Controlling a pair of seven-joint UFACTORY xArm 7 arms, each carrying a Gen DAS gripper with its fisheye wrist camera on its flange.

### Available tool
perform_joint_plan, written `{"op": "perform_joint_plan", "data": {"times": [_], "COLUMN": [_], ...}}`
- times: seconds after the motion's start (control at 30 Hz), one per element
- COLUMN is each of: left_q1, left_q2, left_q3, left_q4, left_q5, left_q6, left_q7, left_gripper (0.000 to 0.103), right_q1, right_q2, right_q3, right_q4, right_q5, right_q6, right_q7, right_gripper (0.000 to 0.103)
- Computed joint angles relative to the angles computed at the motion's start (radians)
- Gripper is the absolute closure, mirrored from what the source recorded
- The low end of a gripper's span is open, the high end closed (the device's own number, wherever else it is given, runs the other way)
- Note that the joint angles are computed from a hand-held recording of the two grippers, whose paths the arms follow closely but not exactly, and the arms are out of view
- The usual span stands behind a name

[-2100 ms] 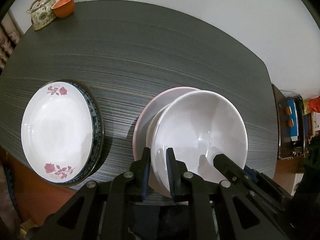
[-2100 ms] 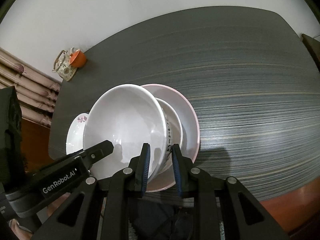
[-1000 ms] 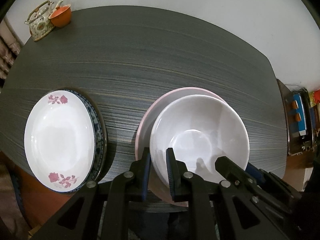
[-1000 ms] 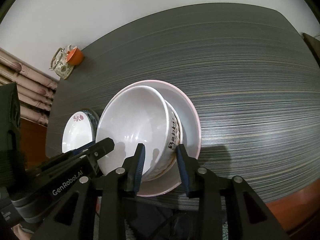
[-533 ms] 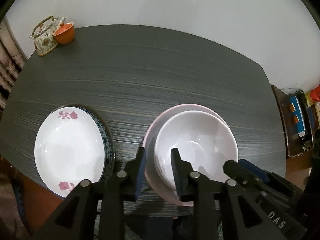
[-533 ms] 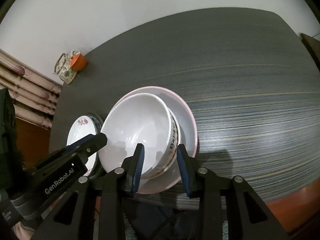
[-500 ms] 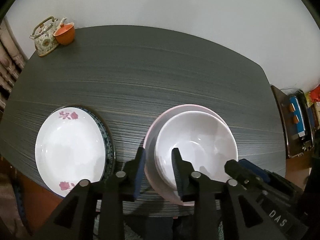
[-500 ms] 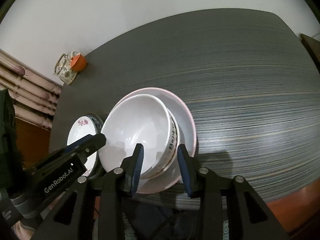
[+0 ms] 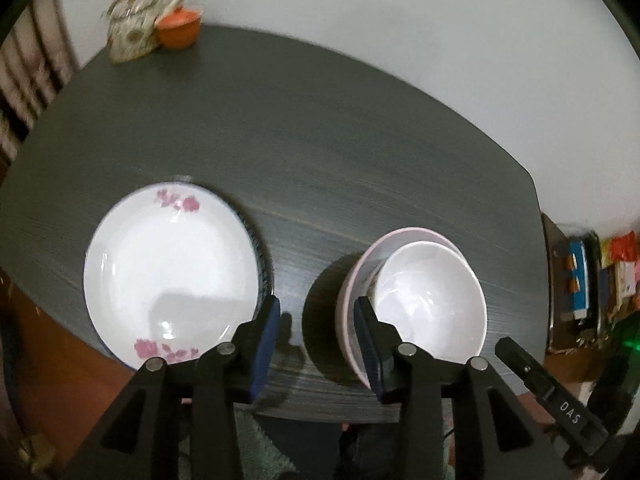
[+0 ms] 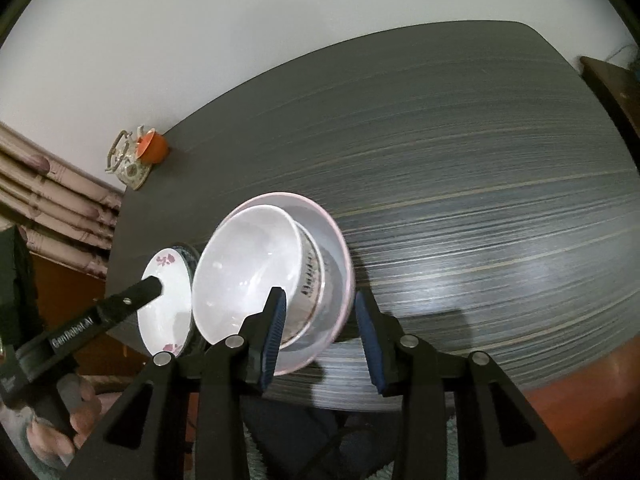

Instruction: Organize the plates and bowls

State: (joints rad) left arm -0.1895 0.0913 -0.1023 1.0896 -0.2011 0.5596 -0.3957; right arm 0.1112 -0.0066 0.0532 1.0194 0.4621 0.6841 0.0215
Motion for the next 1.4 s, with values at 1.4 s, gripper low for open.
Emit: {"op": "perform_joint_plan", "data": {"times": [1.4], "left_q1": [0.013], "left_q2": [0.22], "left_q3": [-0.031], "left_q4": [0.157], "left_q5": [-0.12], "left_q6": [0.11], "left_q7": [0.014], "left_gripper": [0.064], "right_q1": [-0.008], "right_q2": [0.146], "right_q3": [0.018], "right_q4": [0.068], "right_q5": [-0.16], "right_q6": [0.054], "right_q7": [0.144], "right_gripper": [0.055]}}
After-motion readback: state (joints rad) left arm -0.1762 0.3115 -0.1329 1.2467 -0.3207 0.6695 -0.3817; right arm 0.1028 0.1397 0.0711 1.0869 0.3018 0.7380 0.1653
